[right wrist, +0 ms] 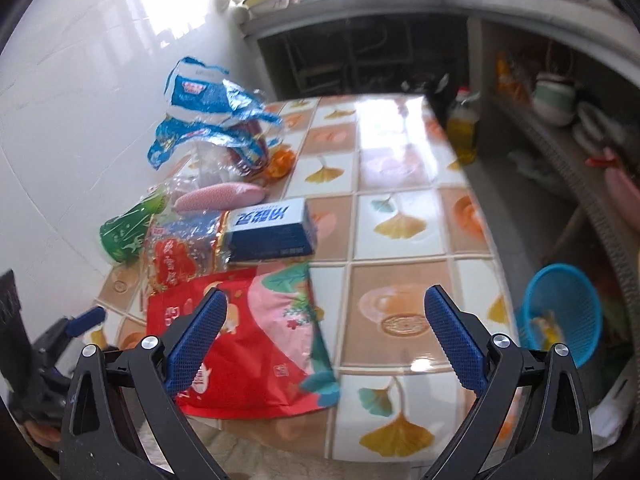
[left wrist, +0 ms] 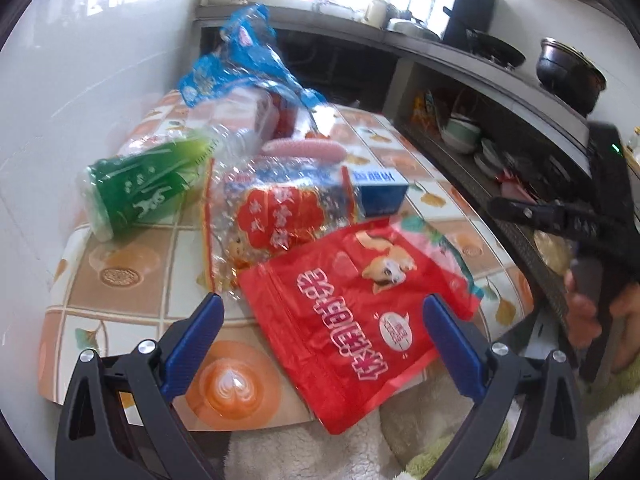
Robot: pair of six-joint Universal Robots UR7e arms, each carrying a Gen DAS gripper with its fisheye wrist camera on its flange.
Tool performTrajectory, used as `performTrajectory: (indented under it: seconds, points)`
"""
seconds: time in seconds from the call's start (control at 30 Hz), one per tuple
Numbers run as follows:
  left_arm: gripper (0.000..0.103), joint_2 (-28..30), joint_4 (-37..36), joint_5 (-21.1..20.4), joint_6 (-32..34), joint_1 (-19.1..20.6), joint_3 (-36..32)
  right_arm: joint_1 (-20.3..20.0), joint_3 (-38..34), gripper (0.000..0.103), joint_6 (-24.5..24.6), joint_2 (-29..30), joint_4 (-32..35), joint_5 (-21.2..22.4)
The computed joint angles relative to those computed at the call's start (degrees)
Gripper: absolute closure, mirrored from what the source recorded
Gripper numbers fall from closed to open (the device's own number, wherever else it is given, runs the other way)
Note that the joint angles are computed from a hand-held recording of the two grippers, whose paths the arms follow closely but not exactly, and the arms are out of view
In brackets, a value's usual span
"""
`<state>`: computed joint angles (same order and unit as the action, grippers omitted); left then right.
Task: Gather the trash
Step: 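Bring both empty grippers back toward the table of trash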
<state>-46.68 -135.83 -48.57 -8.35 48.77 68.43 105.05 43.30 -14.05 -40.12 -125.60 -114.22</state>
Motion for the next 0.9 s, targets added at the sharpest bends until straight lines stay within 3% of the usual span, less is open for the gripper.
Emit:
performTrajectory:
  seconds: [0.07,0.13,0.23,0.4,0.47,0.73,0.9]
  points:
    - [0.006,0.0,2.1,-1.0,-0.8,0.4,-0.3,-0.7,-1.8,0.010,2.2,0.7,3.9,2.0]
    - [0.006,-0.1,4.0,-2.8,-2.3,1.0,-0.6,-1.2,-3.8,0.023,4.2,1.7,8.2,3.0]
    - [0.013,0.1,5.3,-4.4,-3.3,1.8,-1.3,-1.6,-6.1,0.032,6.5,3.0,12.5,3.2]
    - [0.025,0.3,5.4,-5.1,-4.0,2.8,-2.5,-1.3,-7.6,0.036,6.3,3.6,14.0,2.7]
    - [0.030,0.7,6.6,-5.5,-5.5,3.3,-3.4,-1.4,-7.2,0.039,6.9,3.0,14.4,3.3]
    - [0.051,0.5,9.4,-13.5,-6.4,4.4,-3.2,-3.3,-0.1,0.060,7.7,-4.7,19.8,13.9]
    - [0.053,1.1,11.1,-20.5,-5.3,4.6,-3.9,-3.6,4.4,0.064,11.9,-6.8,21.2,12.1]
